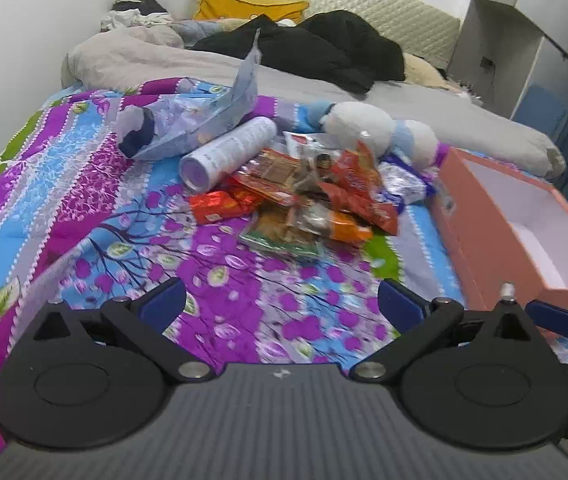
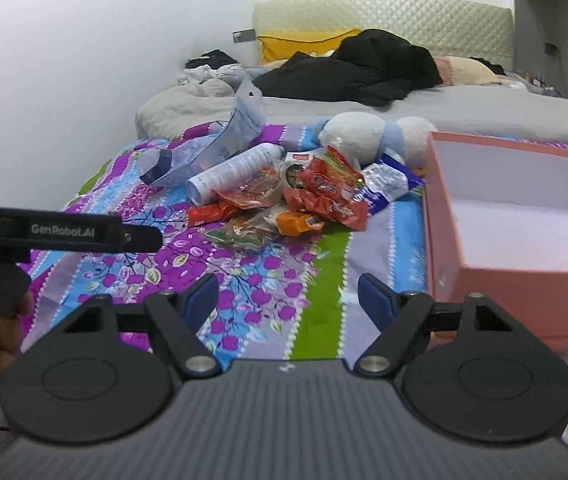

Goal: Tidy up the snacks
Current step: 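Grasp the green-labelled clear snack bag with left tool while right tool grasps orange bag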

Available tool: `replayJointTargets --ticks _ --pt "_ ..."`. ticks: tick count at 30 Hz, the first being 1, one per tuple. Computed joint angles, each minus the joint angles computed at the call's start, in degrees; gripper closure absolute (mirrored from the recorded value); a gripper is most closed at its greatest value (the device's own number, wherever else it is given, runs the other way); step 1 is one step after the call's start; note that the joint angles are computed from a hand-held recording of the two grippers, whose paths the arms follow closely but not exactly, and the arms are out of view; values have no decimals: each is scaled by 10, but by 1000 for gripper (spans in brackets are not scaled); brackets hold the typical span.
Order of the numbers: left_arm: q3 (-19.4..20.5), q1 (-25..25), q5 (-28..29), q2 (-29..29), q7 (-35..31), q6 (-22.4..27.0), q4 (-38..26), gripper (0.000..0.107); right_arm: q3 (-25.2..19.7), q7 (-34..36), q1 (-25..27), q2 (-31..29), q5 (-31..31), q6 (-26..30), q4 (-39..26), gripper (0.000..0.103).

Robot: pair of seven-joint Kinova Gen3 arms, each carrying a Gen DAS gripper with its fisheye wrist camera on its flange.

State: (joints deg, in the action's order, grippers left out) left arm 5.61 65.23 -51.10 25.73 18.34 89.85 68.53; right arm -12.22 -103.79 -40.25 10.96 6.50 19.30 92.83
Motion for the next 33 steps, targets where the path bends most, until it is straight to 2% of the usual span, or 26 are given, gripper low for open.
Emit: replayJointTargets --ticks 5,9,13,16,19,20,24,28,31,33 --pt "0 -43 1 -27 6 -55 71 5 -17 52 8 52 -20 -5 -39 25" --pt "6 -85 -1 -41 -4 -118 117 5 18 50 -26 92 2 -6 -76 24" --pt "6 -128 -5 -46 -29 -186 149 5 28 57 -30 138 3 7 -125 24" --pt "3 -155 -3 -47 -46 -237 167 5 68 34 -61 169 24 15 -159 25" --pt "-5 -179 2 -42 -68 -281 179 5 75 45 -66 197 42 14 -186 25" --pt "-7 -188 6 -40 -78 -296 183 5 66 60 -57 207 43 12 -194 26" --pt "-18 -211 14 -35 -114 -346 193 5 60 106 -56 243 51 21 -236 38" --pt "-27 -225 27 -26 -157 -379 195 5 83 142 -78 264 74 9 -252 41" --pt "-33 -239 46 -20 -195 -400 193 5 68 182 -70 280 73 17 -274 45" --pt "-36 -251 64 -20 -215 -421 199 5 72 194 -74 291 70 31 -291 57"
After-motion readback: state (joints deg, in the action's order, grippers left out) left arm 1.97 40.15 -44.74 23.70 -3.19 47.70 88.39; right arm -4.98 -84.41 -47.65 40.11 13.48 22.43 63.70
